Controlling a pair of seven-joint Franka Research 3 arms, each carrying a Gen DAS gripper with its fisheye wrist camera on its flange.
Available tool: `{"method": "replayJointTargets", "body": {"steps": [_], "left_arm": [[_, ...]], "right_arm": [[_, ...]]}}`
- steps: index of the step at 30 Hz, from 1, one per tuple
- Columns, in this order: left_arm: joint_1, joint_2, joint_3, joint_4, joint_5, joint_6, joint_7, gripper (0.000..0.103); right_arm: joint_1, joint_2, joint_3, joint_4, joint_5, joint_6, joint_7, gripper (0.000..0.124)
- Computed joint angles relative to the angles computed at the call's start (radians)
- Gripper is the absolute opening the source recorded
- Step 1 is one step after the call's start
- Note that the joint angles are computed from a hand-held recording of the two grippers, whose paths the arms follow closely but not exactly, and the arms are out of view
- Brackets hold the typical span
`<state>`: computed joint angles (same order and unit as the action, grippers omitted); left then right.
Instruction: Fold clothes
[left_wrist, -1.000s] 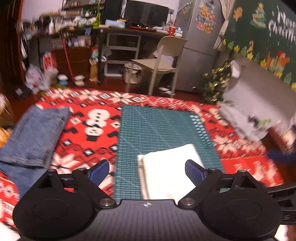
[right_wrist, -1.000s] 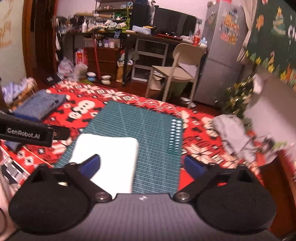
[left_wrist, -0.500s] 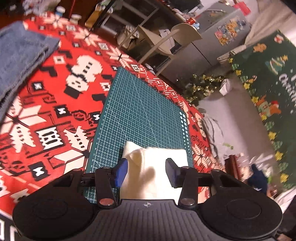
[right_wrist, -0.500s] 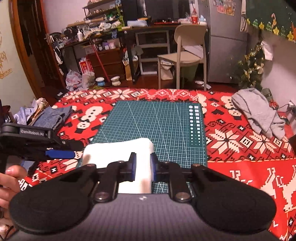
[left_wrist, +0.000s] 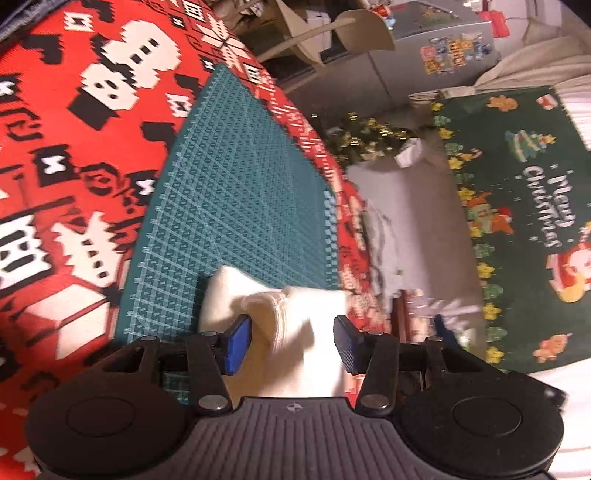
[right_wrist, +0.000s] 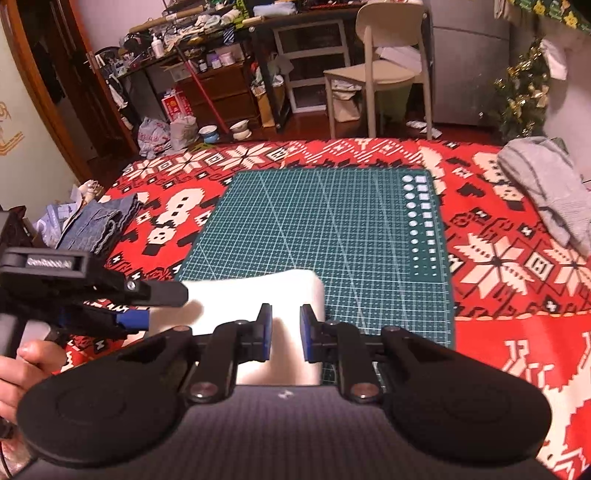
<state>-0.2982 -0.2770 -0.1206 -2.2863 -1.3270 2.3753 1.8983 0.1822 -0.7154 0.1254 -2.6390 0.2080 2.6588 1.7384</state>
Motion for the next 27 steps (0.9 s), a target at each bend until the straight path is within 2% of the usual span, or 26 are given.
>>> {"method": "replayJointTargets", "body": {"steps": [5, 7, 8, 11, 14, 16, 17, 20, 27], "left_arm": [[0.005, 0.009, -0.007, 0.004, -0.028, 0.012, 0.008, 0.045], [0.004, 0.003, -0.015, 0.001, -0.008, 0.033, -0.005, 0.032], [0.004, -0.008, -0.027, -0.002, 0.031, 0.059, -0.030, 0.021], [-0.013, -0.073, -0.068, -0.028, 0.176, 0.178, -0.094, 0.011], [-0.005, -0.139, -0.143, -0.070, 0.391, 0.315, -0.167, 0.010], [0.029, -0.153, -0.197, -0.083, 0.548, 0.347, -0.250, 0.009], [0.038, -0.150, -0.206, -0.086, 0.597, 0.346, -0.278, 0.009], [0.058, -0.138, -0.219, -0.092, 0.721, 0.328, -0.356, 0.009], [-0.021, -0.127, -0.130, -0.112, 0.780, 0.354, -0.392, 0.009]], "right_arm": [[0.018, 0.043, -0.018, 0.006, 0.013, 0.028, -0.032, 0.017], [0.028, 0.055, -0.028, 0.007, 0.028, 0.036, -0.043, 0.017], [0.030, 0.060, -0.030, 0.009, 0.033, 0.037, -0.046, 0.017], [0.044, 0.061, -0.037, 0.013, 0.046, 0.035, -0.066, 0.017], [0.064, 0.054, -0.041, 0.009, 0.061, 0.046, -0.101, 0.017], [0.064, 0.060, -0.029, 0.006, 0.060, 0.058, -0.107, 0.017], [0.060, 0.069, -0.022, 0.008, 0.060, 0.058, -0.102, 0.017], [0.058, 0.085, -0.012, 0.010, 0.056, 0.062, -0.095, 0.017], [0.050, 0.085, 0.015, -0.002, 0.023, 0.080, -0.072, 0.017]]}}
